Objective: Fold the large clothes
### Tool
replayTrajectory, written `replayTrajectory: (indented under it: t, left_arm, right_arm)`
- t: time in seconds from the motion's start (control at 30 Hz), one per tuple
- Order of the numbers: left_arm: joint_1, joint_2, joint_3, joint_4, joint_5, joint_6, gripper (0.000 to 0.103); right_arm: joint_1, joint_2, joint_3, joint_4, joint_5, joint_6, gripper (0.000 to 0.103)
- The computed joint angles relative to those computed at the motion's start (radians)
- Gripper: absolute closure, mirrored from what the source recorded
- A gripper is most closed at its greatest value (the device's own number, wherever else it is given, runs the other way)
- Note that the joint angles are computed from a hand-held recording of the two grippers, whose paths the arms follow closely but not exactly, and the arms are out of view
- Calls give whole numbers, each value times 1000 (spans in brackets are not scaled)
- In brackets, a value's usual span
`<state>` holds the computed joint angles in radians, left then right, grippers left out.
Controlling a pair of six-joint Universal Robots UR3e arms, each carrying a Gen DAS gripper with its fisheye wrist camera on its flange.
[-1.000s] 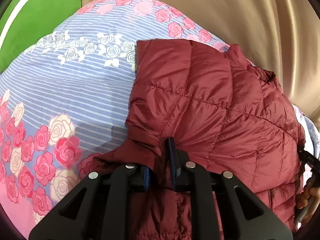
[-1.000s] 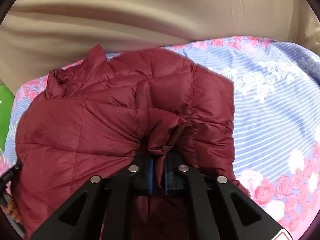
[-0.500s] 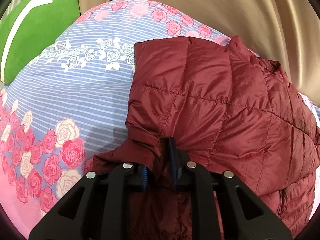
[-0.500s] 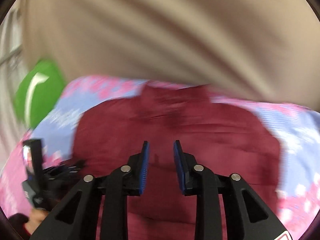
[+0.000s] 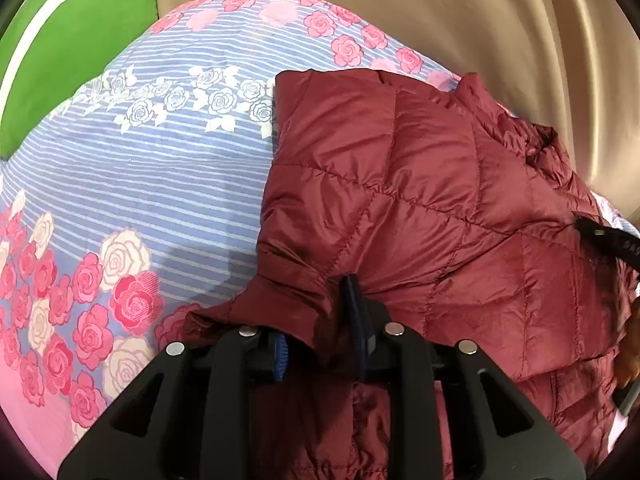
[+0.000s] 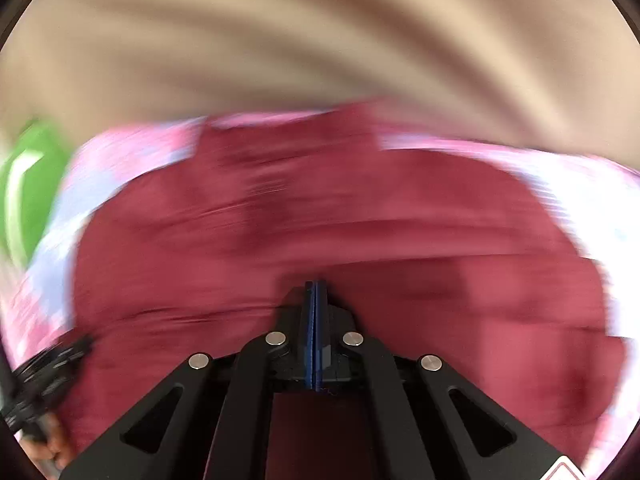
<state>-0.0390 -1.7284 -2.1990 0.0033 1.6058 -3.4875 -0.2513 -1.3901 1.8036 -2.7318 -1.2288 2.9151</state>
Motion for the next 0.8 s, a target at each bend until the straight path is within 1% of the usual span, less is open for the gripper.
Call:
replayTrajectory:
  t: [0.03,0.07,0.1,0.13,0.17,0.2,0.23,0.27,0.3,0.33,0.37,0.4,0.43,0.47,0.5,0.53,0.57,0.6,0.63,0.67,0.7,0.73,0.77,0.8]
  left_arm:
    - [-3,-2,6,-7,6,2,78]
    - [-4,-6,13,-11,9,3,78]
    - [-1,-4,13,-12,5,3,78]
    - [4,-1,11,-12,-1,4,78]
    - [10,5,4,-10,-9,5,78]
    - [18,10,-2,-7,-20,6,78]
    - [23,16,-5,-11,-27,6,78]
    - [24,19,-1,-23,-28,6,78]
    - [11,19,17,-50,-5,4,78]
    - [-7,13,42,-79,24,-1,78]
    - [-32,7,72,-117,65,-8,78]
    - [-61,-3,105,-155,110,-19,78]
    - [-85,-14,140,-196,150,-28,78]
    - [-102,-18,166,-232,178,-34,78]
    - [-115,-19,194,-271,197,-39,80]
    - [-117,-14,203,-287,202,-41,81]
    - [-116,-2,207,-300,204,-45,86]
    - [-112,14,213,-309,205,-46,91]
    - [-108,31,216,-312,211,-46,91]
    - [-101,44,214,-307,204,-43,91]
    - [-89,59,214,-305,186,-35,91]
    - [-90,56,228,-314,190,-33,91]
    - [-99,40,246,-314,205,-29,91]
    - [-111,18,265,-318,224,-27,91]
  right_arm:
    - [-55,-30,20,3,-10,5,103]
    - [-107,-66,44,18,11,-2,103]
    - [-193,-138,95,47,72,-25,92]
    - [-258,-207,149,58,107,-50,84]
    - [-344,-310,232,62,144,-94,59]
    - [-412,-385,292,80,193,-135,38]
    - [-508,-480,357,143,268,-198,35]
    - [-564,-534,379,223,317,-259,35]
    - [-626,-588,394,354,365,-353,35]
    - [-671,-630,404,467,398,-434,35]
    - [-687,-640,397,539,405,-484,35]
    - [-662,-628,395,560,378,-504,35]
    - [-624,-607,410,519,337,-500,36]
    - [-565,-567,423,430,275,-472,44]
    - [-513,-532,420,369,228,-440,71]
    - [-467,-495,403,328,194,-410,93]
    - [-450,-487,374,323,205,-378,99]
    - [-463,-507,366,317,259,-357,99]
    - [-481,-538,362,304,328,-339,99]
    - [-538,-605,349,337,444,-345,100]
    - [-588,-650,336,385,528,-358,100]
    - [-637,-689,327,432,604,-374,100]
    - [-662,-696,321,433,651,-378,100]
    - [-645,-662,324,368,627,-339,100]
